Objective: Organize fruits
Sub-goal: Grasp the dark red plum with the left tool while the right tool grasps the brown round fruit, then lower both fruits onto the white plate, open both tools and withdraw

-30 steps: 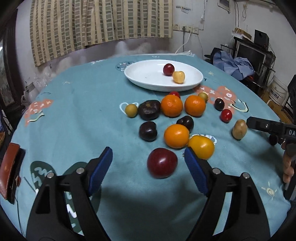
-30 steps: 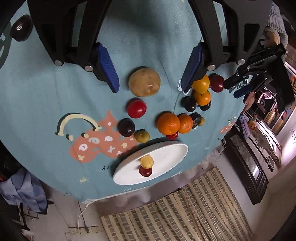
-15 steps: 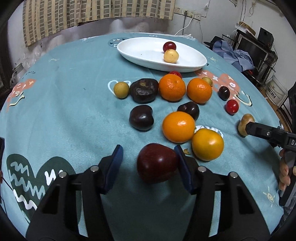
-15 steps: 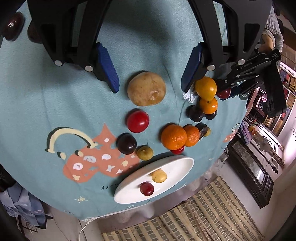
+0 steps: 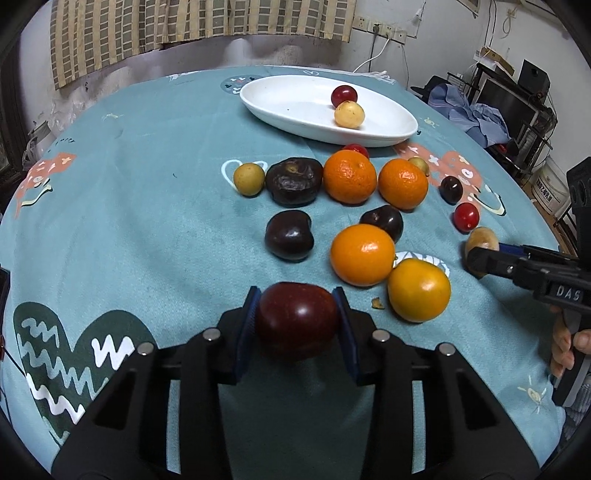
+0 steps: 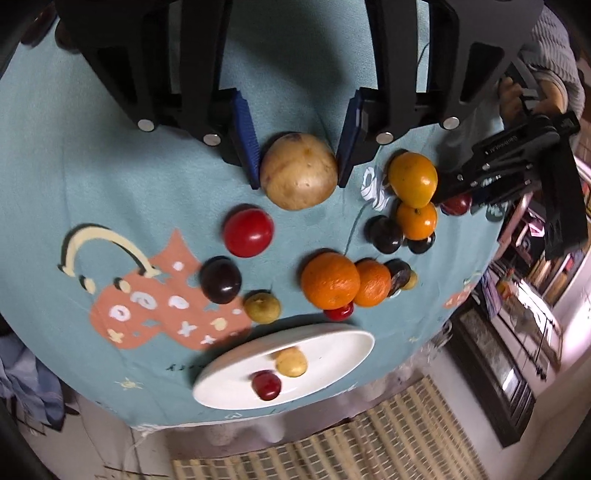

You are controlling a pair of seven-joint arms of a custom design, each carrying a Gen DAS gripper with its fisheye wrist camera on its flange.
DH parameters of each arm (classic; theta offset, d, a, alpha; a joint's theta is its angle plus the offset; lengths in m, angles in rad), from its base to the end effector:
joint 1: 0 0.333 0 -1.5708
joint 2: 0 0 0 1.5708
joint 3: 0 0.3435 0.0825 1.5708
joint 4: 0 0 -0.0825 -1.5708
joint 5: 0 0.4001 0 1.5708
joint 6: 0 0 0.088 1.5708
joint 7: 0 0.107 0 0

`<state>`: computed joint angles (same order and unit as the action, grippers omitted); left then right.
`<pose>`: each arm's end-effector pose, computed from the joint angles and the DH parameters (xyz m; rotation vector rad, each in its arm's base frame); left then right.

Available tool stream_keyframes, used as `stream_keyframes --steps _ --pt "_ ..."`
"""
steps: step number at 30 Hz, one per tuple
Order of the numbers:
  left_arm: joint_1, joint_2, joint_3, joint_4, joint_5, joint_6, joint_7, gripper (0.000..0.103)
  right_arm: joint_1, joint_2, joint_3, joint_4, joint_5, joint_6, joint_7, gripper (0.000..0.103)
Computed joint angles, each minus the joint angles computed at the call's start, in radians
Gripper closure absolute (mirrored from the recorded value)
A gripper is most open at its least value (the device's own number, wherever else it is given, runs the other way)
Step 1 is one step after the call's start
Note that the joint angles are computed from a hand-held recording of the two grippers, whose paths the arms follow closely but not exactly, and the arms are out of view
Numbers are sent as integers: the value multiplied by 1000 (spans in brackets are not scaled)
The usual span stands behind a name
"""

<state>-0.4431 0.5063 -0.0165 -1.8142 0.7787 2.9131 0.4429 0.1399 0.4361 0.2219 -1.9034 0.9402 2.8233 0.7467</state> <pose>0.6165 -0.3517 0.3290 -1.8458 1.9171 -0.7690 0.6524 0.1897 0.3247 -1.9629 1.4430 -0.0637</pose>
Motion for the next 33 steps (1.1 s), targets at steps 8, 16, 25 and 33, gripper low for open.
stream_keyframes --steps 8,16,25,33 --pt "6 -5 17 -28 -19 86 -20 63 -57 -32 69 -19 272 38 -261 64" --pt "-116 -29 173 -15 121 132 -195 63 0 -39 9 24 340 34 -320 64" --pt "3 180 12 440 25 -81 67 63 113 189 -100 408 -44 123 75 64" --pt "25 453 -33 844 -214 -225 303 33 149 412 -195 716 -282 -11 380 26"
